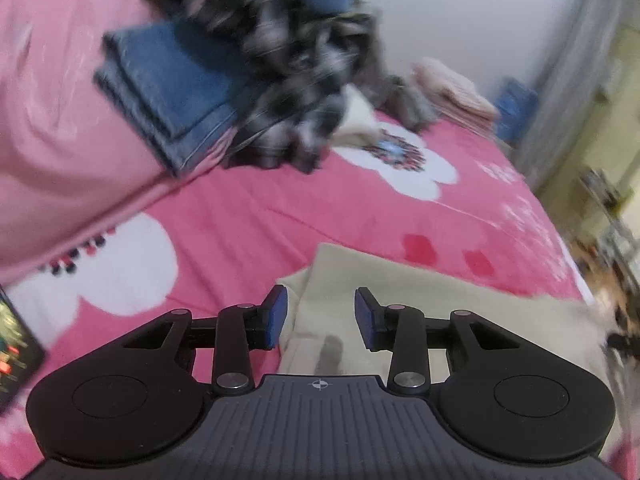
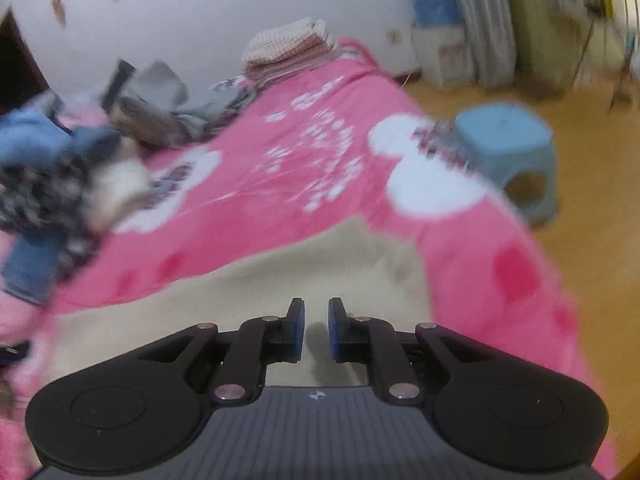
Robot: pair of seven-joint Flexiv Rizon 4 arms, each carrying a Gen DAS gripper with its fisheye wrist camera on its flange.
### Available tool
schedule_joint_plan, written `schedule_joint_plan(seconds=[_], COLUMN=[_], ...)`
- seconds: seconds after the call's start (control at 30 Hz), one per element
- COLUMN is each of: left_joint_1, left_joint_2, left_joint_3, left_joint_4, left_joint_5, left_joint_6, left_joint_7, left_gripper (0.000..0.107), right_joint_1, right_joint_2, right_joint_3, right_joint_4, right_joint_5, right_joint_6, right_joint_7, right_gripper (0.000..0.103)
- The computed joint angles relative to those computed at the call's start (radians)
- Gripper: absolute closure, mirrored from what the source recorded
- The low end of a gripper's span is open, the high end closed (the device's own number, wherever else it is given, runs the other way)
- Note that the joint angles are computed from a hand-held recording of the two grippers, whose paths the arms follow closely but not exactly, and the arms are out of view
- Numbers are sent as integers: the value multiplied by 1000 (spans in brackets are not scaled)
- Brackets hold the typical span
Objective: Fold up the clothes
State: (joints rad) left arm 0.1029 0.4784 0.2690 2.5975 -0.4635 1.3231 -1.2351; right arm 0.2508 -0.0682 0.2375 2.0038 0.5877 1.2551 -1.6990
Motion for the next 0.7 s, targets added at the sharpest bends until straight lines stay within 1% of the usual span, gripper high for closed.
schedule_joint_plan(seconds=[0.03,0.07,0.13,0.17,0.23,0.27,0.3,0.37,0.4,0.43,0.47,0.5,0.53,0.57,0.6,0.67,0.7], left_joint_1=[24,40,44,31,9,-1,-12,-36,-35,-31,-17,-14,-11,-7,-4,-11,-15], left_joint_2=[37,72,111,122,138,134,127,109,93,77,69,62,54,47,42,35,31], left_joint_3=[0,-3,-18,-27,-60,-77,-94,-125,-140,-154,-182,-200,-216,-226,-234,-231,-231], left_joint_4=[-11,-27,-51,-58,-53,-43,-33,-16,-12,-9,-2,6,13,13,15,17,16], left_joint_5=[36,73,125,139,166,171,177,190,210,232,276,305,335,356,371,389,398], left_joint_6=[-81,-183,-322,-365,-393,-382,-366,-335,-330,-327,-305,-268,-231,-217,-203,-182,-176], left_joint_7=[6,13,24,37,40,31,19,-8,-29,-51,-88,-118,-147,-183,-222,-269,-286], left_gripper=[69,67,65,64,62,59,57,54,52,48,42,38,32,27,25,15,13], right_joint_1=[-15,-19,-10,2,34,51,69,102,116,127,135,139,144,149,155,166,170], right_joint_2=[29,54,97,114,130,131,126,111,106,101,94,91,92,94,95,99,101], right_joint_3=[10,9,-3,-7,-5,2,14,38,46,54,59,58,53,48,43,35,32], right_joint_4=[-1,1,11,22,46,63,87,146,180,216,256,285,292,292,287,270,263], right_joint_5=[70,131,209,213,181,140,73,-74,-136,-210,-299,-383,-412,-411,-392,-313,-279], right_joint_6=[-46,-88,-158,-170,-169,-153,-119,-33,20,75,132,166,170,167,160,141,135], right_joint_7=[-34,-67,-119,-134,-157,-150,-131,-90,-70,-39,5,53,72,72,62,11,-15], right_gripper=[90,90,90,90,90,90,90,89,89,87,86,85,84,83,83,80,78])
